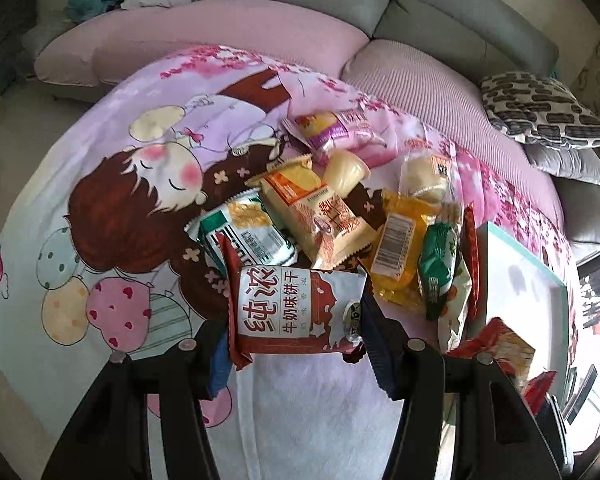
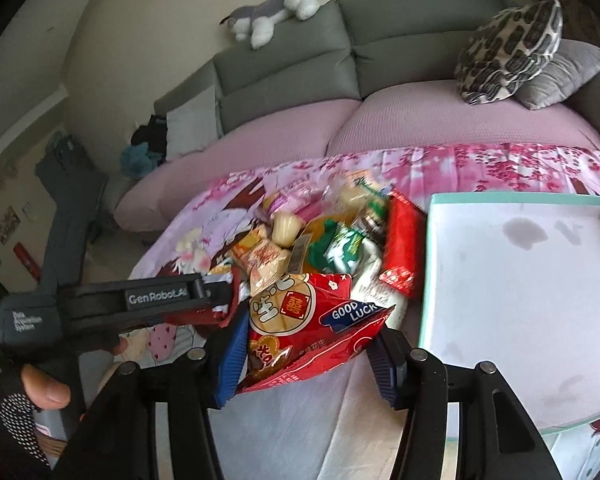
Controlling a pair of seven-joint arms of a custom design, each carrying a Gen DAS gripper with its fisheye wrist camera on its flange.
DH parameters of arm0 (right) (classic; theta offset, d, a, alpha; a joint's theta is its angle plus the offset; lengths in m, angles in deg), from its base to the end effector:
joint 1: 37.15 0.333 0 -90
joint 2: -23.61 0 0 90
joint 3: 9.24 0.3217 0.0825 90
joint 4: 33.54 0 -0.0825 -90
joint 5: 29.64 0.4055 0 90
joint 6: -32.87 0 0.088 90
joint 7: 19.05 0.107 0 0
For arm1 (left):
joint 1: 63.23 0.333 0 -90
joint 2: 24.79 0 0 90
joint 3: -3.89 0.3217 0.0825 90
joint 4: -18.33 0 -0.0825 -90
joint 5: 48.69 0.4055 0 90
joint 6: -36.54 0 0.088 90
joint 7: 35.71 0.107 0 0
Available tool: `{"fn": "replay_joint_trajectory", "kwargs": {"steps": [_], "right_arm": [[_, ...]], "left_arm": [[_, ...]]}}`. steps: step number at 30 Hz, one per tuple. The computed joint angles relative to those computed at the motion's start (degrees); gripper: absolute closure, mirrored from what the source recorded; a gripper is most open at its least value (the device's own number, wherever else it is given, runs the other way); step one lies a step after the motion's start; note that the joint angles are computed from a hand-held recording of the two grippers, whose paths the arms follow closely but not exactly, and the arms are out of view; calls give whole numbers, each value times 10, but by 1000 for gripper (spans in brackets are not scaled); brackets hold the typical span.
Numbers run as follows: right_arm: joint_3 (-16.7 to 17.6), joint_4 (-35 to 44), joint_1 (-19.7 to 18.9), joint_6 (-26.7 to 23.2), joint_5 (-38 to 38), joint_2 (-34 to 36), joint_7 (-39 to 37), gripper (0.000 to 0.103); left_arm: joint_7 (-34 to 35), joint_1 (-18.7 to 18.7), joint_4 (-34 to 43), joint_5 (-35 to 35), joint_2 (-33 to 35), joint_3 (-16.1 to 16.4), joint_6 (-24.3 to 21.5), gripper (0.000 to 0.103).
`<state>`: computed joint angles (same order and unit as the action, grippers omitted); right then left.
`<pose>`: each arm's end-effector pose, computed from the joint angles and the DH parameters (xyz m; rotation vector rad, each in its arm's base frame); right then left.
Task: Organize snacks
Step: 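Lift and carry both held snacks over the teal-rimmed tray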
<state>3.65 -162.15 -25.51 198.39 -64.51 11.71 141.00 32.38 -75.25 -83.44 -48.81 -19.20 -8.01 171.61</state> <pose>0.4824 0.2645 0.5381 -1.3964 1.8020 -0.4890 0.5983 -0.2599 0.5504 -2.0230 2.0805 -0.6780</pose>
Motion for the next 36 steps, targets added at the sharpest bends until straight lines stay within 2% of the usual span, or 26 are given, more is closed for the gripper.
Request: {"fn": "replay_joint_trajectory", "kwargs": {"steps": [7,10,12,16,24,29,36], "right_arm": [[8,-16,-26,-12,-18,-30,41,46],[17,-10,-42,-58,-37,-45,68,46],[14,-16,-52,-61,-46,-59,90,46],[22,-11,-72,-119,-74,-79,121,46],[-2,-27,-93,-185,-87,-113,150,46],[-16,-53,-111,-222,-78,-134,155,46],[-31,-108,-135,-210,-60,-160,185,46]], "left_arm": [[-2,-10,11,28,8,-4,0,44],[3,-19,26,40,14,-8,-1,44],[10,-24,35,42,18,-11,0,44],[49,-36,64,20,32,-24,5,44],[96,-77,151,11,90,-39,3,44],[112,-110,229,27,147,-41,-22,44],[106,-160,335,59,230,-31,-79,44]]}}
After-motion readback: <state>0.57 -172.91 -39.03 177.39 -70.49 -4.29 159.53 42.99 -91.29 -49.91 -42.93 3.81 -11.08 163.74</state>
